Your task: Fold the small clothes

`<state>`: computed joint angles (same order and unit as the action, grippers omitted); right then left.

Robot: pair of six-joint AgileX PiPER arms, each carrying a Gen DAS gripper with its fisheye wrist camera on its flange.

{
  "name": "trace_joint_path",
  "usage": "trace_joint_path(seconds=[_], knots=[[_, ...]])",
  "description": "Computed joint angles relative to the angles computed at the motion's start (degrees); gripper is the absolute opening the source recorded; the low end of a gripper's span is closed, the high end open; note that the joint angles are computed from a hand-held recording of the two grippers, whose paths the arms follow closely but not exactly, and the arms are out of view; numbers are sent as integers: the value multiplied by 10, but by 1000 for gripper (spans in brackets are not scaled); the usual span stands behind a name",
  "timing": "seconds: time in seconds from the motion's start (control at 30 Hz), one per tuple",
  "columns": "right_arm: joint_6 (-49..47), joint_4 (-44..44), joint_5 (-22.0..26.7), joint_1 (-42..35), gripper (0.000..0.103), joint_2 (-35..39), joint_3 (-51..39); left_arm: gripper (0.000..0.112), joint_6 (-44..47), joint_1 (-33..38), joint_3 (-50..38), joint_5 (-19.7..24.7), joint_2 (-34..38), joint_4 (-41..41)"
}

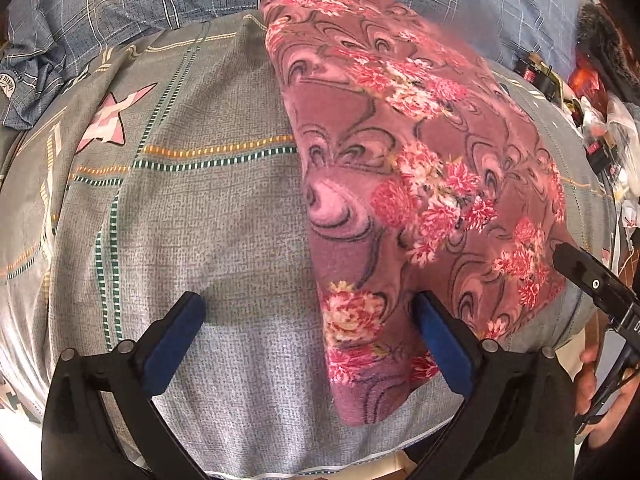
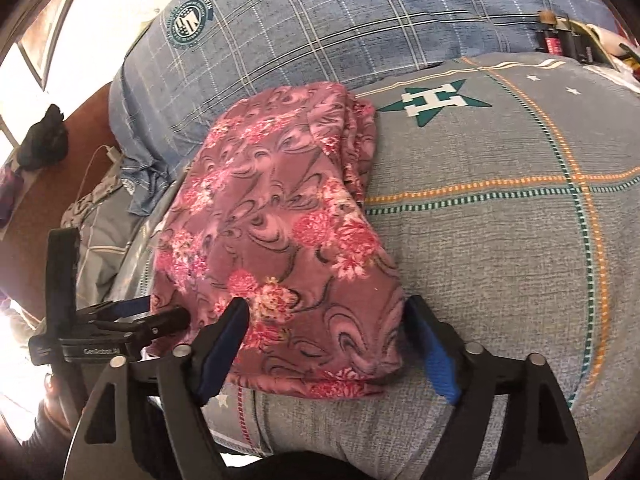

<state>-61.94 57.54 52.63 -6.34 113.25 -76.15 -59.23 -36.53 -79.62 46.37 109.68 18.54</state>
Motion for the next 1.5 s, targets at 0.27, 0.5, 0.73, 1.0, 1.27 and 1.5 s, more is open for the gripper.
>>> trace_joint_path(seconds=[0.27,0.5,0.73,1.0,1.27,1.5], knots=[[2,-18,-34,18,84,-19,18,103,5,4,4,-9,-1,3],[166,-156,-206,70,87,-98,91,103,-89,-32,45,-8,-33,68],[123,-122,-277,85,101,-192,198,103,-266,-139,85,70,-50,243],[142,-128,-361,97,102,-232,243,103,-301,-187,106,107,-58,272],[123,-158,-360,87,102,-305,256,103,-335,-194,109,137,-96,297],[57,-136,-393,105,103,-374,312,103,-370,-222,90,149,-93,311]])
